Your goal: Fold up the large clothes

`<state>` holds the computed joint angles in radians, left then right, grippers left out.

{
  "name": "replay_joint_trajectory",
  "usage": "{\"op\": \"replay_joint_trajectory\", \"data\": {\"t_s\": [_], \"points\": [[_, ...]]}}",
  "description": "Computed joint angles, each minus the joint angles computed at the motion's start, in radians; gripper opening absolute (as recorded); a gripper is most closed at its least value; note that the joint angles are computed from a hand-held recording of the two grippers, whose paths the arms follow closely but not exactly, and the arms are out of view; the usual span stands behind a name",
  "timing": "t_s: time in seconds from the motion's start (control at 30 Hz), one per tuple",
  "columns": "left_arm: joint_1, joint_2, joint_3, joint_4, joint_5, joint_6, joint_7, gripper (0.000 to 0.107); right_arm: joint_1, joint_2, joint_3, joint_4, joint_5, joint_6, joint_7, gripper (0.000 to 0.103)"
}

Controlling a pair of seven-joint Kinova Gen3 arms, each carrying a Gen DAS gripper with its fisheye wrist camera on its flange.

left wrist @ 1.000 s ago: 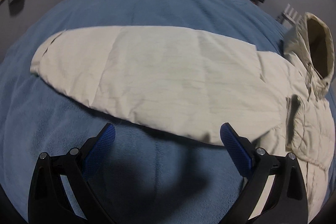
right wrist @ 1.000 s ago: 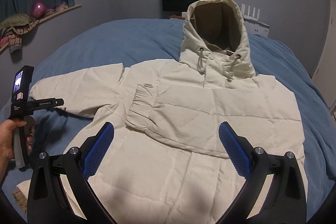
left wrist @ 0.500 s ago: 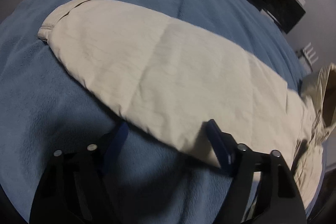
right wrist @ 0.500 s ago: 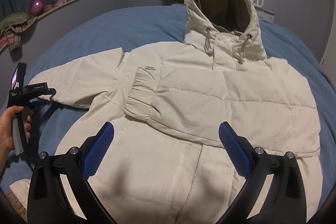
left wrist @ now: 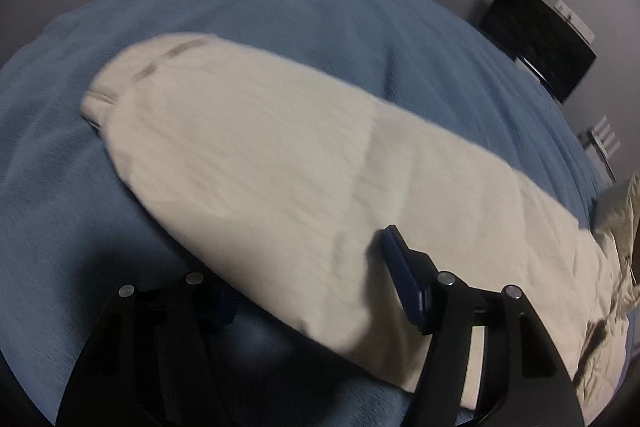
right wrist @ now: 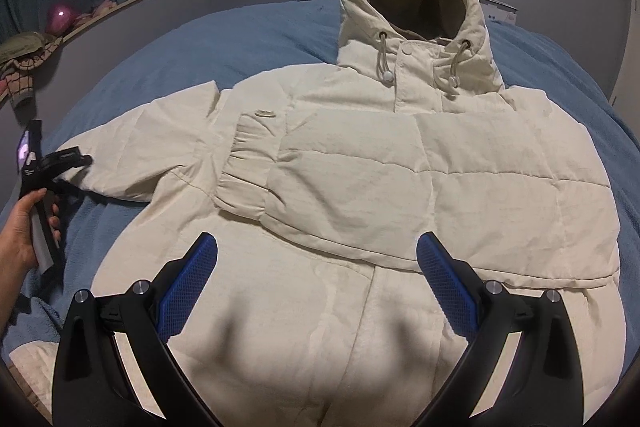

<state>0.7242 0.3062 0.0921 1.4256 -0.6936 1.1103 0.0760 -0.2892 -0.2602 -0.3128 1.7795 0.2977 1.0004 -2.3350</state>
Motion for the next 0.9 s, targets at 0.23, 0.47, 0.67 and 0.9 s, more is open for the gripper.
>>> {"op": "replay_joint_trajectory", "data": {"t_s": [0.23, 0.47, 0.67, 0.9], "points": [[0.035, -0.039, -0.024, 0.031, -0.058, 0.026, 0.055, 0.015, -0.006, 0.006, 0.000, 0.002, -0.008, -0.012, 0.001, 0.096], [0.084, -0.079, 0.015, 0.001, -0.233, 0.052, 0.093, 0.009, -0.011, -0.009, -0.007, 0.004, -0.013, -0.014, -0.004, 0.096], [0.245, -0.023, -0.008, -0.174, -0.396, 0.108, -0.081, 0.008, 0.008, -0.039, -0.026, 0.010, 0.009, 0.020, -0.016, 0.096], [0.254, 0.179, 0.162, -0.498, -0.549, 0.103, -0.365, 0.008, 0.069, -0.114, 0.023, 0.033, -0.014, 0.075, -0.001, 0.096]]}}
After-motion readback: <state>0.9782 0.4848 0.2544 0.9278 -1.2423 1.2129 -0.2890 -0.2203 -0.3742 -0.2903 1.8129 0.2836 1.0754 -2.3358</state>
